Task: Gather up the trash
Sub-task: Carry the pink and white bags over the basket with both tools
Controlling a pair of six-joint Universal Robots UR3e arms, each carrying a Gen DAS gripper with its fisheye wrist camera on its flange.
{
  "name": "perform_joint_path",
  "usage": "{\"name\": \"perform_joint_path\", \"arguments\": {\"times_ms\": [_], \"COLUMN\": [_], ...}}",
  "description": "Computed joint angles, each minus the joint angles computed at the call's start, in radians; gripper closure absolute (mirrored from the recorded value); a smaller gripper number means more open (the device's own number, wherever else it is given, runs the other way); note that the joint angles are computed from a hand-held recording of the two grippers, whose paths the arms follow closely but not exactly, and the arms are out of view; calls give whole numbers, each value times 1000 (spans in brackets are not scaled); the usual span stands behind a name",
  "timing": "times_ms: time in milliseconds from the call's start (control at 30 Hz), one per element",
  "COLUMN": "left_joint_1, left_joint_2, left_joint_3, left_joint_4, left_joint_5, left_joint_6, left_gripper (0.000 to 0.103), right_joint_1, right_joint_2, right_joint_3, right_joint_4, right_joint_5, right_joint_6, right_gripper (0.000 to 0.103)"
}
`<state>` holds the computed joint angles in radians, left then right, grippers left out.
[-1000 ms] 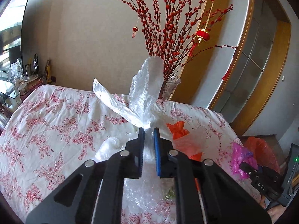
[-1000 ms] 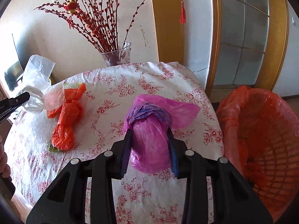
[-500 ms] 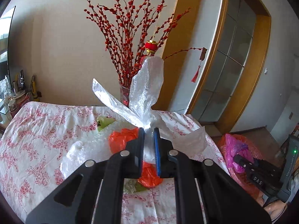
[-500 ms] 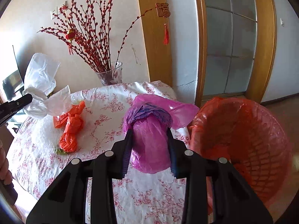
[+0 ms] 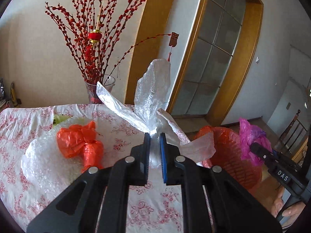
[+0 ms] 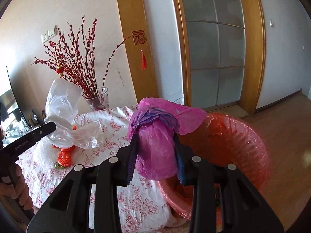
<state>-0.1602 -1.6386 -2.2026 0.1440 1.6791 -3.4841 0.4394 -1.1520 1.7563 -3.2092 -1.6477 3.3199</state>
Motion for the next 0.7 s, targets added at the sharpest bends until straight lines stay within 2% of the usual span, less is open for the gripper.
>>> {"name": "perform_joint_path", "arguments": {"times_ms": [333, 700], "left_joint_1": [-130, -202], "left_joint_2": [-172, -320], "left_joint_3": [188, 383], "left_joint_4": [-45, -115], "left_joint_5": [33, 26], "left_joint_6": [-30, -34], "left_gripper": [91, 91], "right_joint_1": [-90, -186], "right_joint_2": [-94, -145], "right_joint_3": [170, 263], "right_joint_4": [-92, -150], "right_joint_5": [39, 77], "right_joint_6": [13, 28], "right_gripper": [68, 68]}}
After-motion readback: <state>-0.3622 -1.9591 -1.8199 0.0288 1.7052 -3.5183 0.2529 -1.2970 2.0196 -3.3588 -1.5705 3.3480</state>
